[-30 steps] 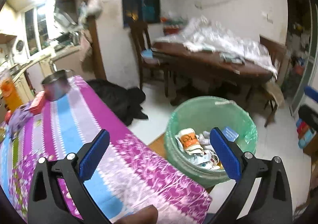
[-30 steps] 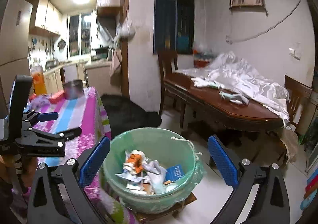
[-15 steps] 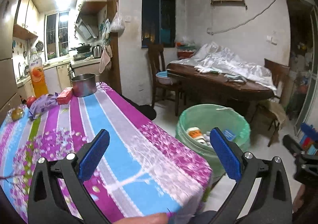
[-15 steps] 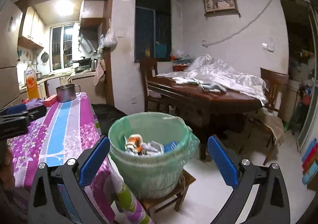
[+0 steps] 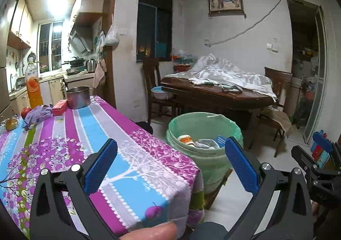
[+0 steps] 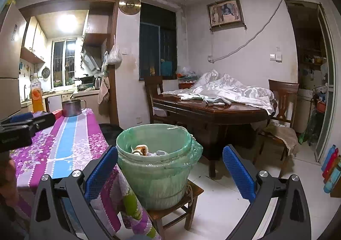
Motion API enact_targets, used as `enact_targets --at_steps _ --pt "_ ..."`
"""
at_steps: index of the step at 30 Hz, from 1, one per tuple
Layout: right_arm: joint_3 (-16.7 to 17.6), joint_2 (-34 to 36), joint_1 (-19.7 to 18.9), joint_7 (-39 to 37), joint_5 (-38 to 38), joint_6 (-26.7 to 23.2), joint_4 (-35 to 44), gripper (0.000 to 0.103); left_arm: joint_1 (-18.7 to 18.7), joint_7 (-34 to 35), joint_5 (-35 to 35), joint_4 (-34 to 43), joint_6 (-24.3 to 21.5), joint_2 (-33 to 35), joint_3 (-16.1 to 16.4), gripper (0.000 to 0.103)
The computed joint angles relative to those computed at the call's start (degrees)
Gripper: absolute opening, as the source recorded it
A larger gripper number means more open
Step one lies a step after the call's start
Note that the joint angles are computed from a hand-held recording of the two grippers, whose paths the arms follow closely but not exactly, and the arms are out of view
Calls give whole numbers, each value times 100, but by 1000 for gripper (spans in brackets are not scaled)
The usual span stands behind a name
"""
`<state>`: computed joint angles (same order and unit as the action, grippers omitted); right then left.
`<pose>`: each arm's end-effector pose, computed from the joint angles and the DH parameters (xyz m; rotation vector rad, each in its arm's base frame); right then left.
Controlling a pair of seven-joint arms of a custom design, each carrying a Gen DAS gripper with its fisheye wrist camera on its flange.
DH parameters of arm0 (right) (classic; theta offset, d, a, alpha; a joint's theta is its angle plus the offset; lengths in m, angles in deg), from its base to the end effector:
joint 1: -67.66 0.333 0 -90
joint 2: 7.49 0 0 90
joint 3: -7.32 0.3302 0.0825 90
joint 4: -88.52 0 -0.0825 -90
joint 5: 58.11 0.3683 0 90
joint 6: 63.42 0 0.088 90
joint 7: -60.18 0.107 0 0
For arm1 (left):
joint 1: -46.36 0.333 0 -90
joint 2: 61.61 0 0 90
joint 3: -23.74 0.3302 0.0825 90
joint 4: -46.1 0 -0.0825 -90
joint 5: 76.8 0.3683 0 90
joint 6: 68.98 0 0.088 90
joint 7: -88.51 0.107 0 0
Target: Collect trash
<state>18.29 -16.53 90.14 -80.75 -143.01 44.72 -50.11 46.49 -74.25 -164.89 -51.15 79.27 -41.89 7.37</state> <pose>0.4170 0.1887 0.4222 -0.7890 2.0018 -1.5601 0.6599 -0.1483 0.4671 -0.7624 2.1770 -1.5331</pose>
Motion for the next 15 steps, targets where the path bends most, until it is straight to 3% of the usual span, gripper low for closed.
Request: enact_targets --at_steps 6,15 --pt "103 -186 65 -38 -22 -162 -85 98 13 -16 106 -119 -150 -58 5 97" --pt "186 -251 129 18 -144 -340 -135 98 1 700 -279 -342 -467 -184 25 97"
